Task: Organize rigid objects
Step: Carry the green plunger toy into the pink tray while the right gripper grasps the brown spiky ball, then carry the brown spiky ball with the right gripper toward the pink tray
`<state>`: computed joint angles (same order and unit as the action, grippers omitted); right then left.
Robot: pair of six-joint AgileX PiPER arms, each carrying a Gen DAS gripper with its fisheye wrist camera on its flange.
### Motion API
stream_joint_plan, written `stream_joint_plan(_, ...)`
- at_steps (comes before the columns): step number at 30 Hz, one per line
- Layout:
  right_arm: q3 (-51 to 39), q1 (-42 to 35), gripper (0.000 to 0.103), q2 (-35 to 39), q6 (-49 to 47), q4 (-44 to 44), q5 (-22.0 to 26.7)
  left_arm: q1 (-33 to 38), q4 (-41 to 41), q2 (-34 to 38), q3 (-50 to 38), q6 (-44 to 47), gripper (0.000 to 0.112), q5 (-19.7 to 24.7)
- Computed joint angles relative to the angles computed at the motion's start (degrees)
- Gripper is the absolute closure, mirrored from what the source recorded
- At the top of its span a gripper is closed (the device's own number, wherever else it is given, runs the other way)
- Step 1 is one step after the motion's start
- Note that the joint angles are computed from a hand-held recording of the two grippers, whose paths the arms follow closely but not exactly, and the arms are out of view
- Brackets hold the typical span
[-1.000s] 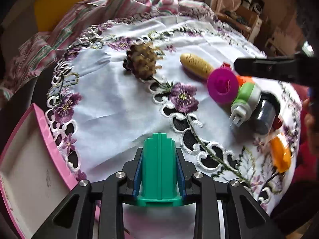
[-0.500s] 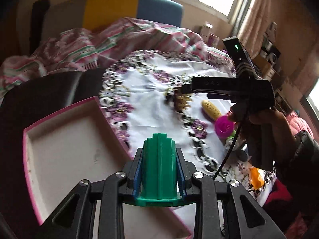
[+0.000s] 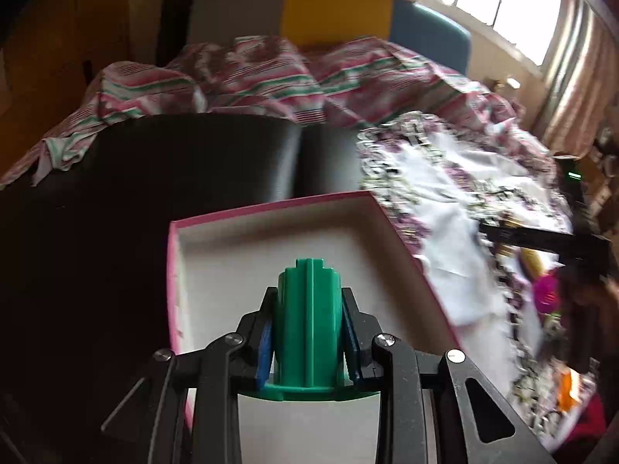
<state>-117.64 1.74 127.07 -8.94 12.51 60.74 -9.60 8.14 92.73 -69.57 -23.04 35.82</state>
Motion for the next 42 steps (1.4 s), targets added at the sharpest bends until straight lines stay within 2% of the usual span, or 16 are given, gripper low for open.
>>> stream_joint_plan(8, 25.6, -0.6, 0.039, -18.8, -11.6, 2.4, -8.7, 1.6, 4.7, 5.6, -2.9, -5.0, 0.082, 0.4)
stream_joint_plan(14, 36.6, -2.0, 0.039, -25.5, -16.5, 5.6, -12.1, 0.4, 8.8, 7.8, -3.7, -9.2, 0.082, 0.6)
stream_joint_plan(17, 38.6, -2.0, 0.039, -25.6, -18.0, 6.8, -13.3, -0.8, 11.7, 7.6, -3.2, -12.6, 0.081, 0.9)
stream_joint_plan(21, 39.9, -1.7, 0.039, -25.6, -19.3, 6.9, -14.2, -2.2, 16.0, 4.9, -0.9, -17.2, 0.062, 0.7)
stream_joint_plan(23, 39.9, -1.9, 0.039, -25.5, -19.9, 7.2, -14.3, -2.8, 17.8, 3.3, 0.3, -19.4, 0.057, 0.6)
stream_joint_plan(27, 39.4, -1.8, 0.039, -24.9, -19.5, 6.8, -14.0, -4.3, 18.8, -0.2, 2.5, -22.0, 0.053, 0.9)
stream_joint_plan(31, 39.7, -1.3, 0.039, -24.8, -18.8, 5.4, -14.4, -8.3, 23.8, -4.8, 5.9, -28.3, 0.047, 2.4)
stream_joint_plan(36, 39.9, -1.0, 0.039, -24.9, -18.6, 4.8, -14.7, -14.6, 30.2, -9.8, 9.7, -36.9, 0.036, 6.1)
stream_joint_plan(42, 39.7, -1.0, 0.039, -24.8, -18.7, 4.9, -14.4, -18.9, 30.6, -13.8, 12.8, -40.7, 0.035, 9.6)
